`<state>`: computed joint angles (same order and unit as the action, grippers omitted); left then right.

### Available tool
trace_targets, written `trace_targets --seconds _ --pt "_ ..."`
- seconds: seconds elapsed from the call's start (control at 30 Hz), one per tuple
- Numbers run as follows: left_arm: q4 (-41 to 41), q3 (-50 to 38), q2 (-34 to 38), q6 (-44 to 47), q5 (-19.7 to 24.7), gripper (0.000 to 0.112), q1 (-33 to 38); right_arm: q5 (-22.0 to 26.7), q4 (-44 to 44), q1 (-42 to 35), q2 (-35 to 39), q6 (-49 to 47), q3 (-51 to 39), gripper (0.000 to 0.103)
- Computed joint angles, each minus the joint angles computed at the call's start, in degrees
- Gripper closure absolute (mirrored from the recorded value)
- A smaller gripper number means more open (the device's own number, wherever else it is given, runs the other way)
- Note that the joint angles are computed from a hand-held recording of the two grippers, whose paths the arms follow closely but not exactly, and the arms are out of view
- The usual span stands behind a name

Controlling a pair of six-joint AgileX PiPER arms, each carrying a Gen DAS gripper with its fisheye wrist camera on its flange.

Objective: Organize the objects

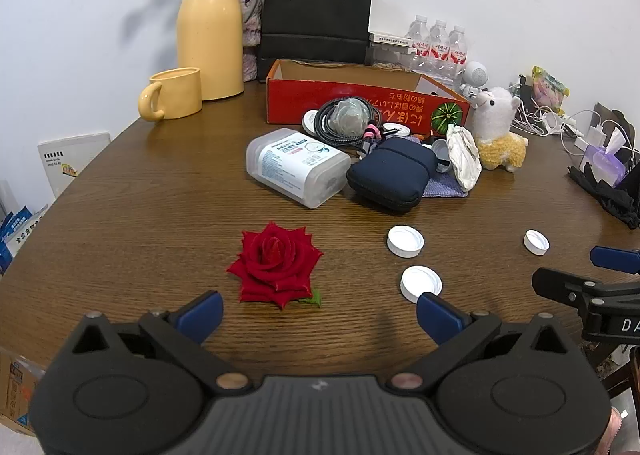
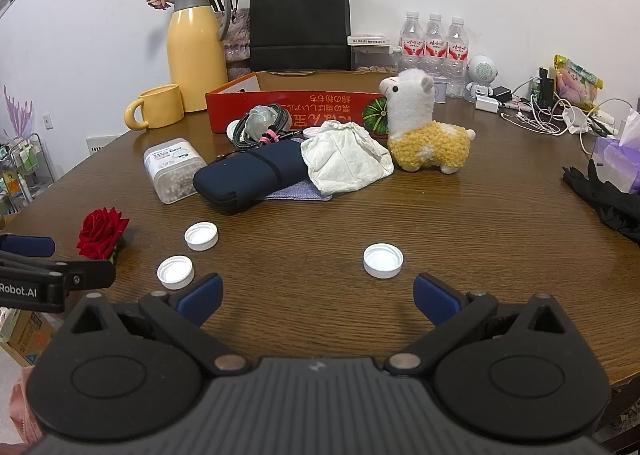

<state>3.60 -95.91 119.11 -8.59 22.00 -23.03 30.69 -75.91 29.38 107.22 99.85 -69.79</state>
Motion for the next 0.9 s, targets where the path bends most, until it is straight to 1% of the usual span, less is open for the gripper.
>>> trace_targets --seconds 0.9 --pt "0.19 0.36 0.12 -0.23 -0.25 0.009 0.03 0.07 0.14 0.09 0.18 -0.18 -0.15 0.0"
